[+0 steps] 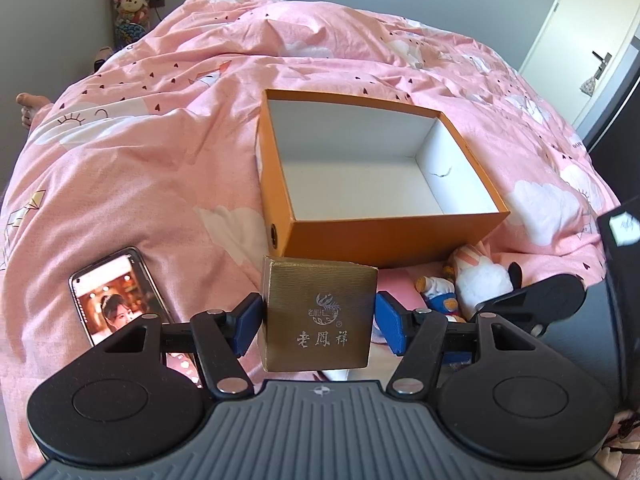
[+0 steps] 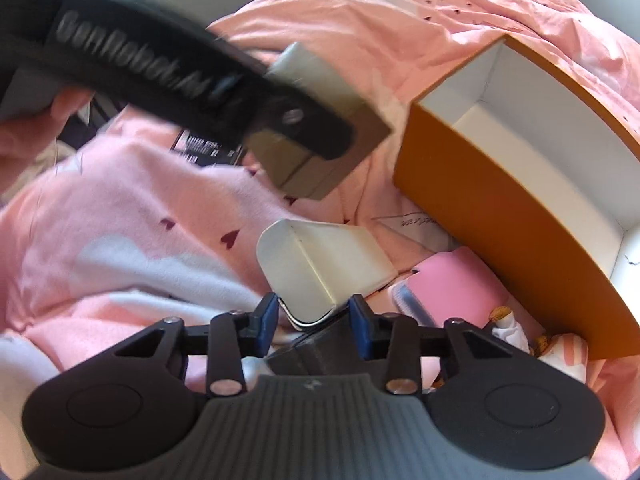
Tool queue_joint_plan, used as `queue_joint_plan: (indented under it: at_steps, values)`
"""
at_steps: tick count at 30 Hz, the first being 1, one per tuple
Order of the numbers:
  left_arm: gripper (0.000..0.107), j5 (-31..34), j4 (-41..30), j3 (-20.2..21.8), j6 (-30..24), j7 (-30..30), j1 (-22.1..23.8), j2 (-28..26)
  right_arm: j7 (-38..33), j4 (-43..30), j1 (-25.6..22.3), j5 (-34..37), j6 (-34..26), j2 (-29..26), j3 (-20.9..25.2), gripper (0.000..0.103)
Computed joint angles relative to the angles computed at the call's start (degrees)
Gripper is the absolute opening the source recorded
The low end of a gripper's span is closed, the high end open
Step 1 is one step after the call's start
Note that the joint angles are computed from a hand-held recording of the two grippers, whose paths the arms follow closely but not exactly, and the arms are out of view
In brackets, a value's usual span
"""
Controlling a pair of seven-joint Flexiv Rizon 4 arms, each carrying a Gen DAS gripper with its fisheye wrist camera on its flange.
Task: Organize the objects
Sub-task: 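Grasp the white glasses case with the right gripper while the left gripper holds the gold box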
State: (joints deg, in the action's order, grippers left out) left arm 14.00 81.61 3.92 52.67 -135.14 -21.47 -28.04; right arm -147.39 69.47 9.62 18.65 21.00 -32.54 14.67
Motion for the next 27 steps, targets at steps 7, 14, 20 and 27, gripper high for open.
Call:
queue_joint_plan:
  at_steps: [7, 14, 20, 27]
  values:
    - [0.071, 0.9, -2.3, 0.4, -3.4, 0.4, 0.4, -1.7, 5.0, -8.3, -0.2, 3.0, 1.5, -5.5, 0.1, 0.038]
    - [0.071, -3.2, -2.3, -0.8, -1.8, 3.4, 2.5, -5.3, 6.8, -13.6, 0.1, 3.7, 2.6, -11.3, 1.2, 0.041]
    - [0.071, -3.6, -3.7, 0.1, -2.6, 4.6, 1.8, -7.0, 10.3, -16.1, -0.1, 4.3, 1.2, -14.8, 1.7, 0.046]
    - [0.07, -3.0, -4.3, 1.1, -2.3, 3.6, 0.8, -7.6, 12.6, -15.8, -1.2, 6.9, 2.0, -16.5, 2.5, 0.045]
